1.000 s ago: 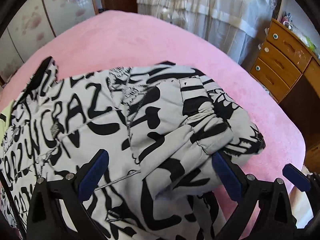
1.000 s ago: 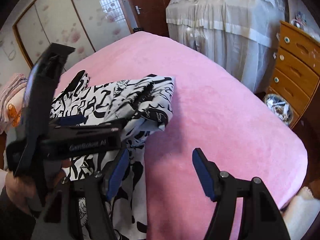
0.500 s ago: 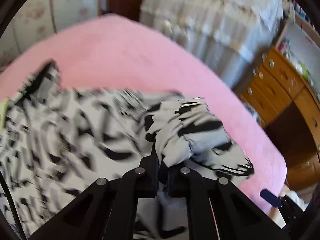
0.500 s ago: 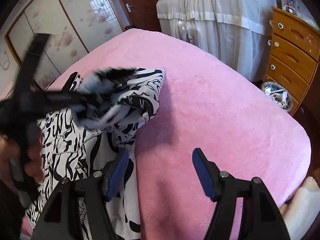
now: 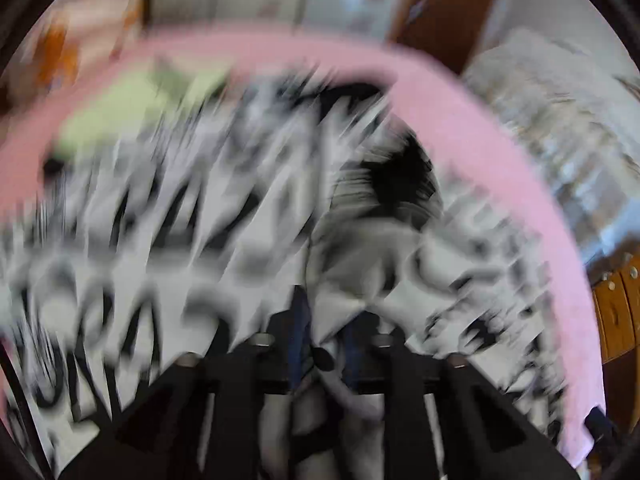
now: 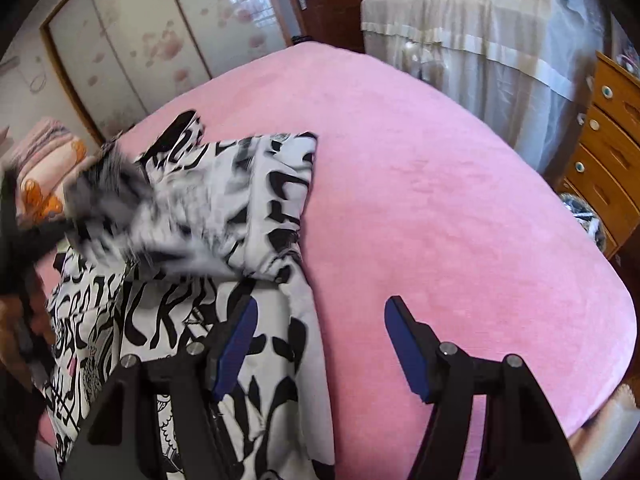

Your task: Fold large clothes

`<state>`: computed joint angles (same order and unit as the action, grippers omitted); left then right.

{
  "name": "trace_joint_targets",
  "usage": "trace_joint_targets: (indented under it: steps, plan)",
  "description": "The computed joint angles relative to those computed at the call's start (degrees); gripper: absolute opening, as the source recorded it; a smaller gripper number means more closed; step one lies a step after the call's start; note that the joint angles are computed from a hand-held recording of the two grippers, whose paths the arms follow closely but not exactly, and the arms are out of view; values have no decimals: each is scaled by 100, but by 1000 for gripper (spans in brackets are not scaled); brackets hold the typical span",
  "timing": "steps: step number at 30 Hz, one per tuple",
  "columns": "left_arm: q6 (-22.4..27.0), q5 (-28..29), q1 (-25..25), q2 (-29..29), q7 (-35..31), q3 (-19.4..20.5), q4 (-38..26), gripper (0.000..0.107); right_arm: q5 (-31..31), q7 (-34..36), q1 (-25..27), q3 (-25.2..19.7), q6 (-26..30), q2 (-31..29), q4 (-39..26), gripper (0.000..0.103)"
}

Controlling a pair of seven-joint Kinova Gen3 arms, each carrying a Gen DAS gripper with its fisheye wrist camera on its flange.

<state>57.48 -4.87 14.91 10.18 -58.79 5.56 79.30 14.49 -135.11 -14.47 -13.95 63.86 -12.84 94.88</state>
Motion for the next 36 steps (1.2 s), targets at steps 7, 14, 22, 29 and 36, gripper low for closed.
trace_joint_targets:
  steps: [7, 14, 22, 29, 36]
  plan:
    - [-183, 1538, -1367, -374, -1104, 332, 799, 81, -90, 190, -202, 34, 140, 346, -324, 66]
    - [519, 2053, -1378, 471, -2062, -158, -378, 82, -333, 544, -360, 260, 138, 783, -806, 66]
    - [978, 2290, -1684, 1337, -2888, 16, -1333, 81, -807, 1537, 10, 774, 316, 1932, -2143, 73]
    - [1072, 2096, -1541, 1490, -3066, 3, -1760, 7, -1221, 1870, 263, 1262, 1109, 3535, -3606, 72]
    - [300, 1512, -1155, 1179, -2895, -238, -1564, 5, -849, 1939, -17, 1362, 650, 3487, -3591, 3]
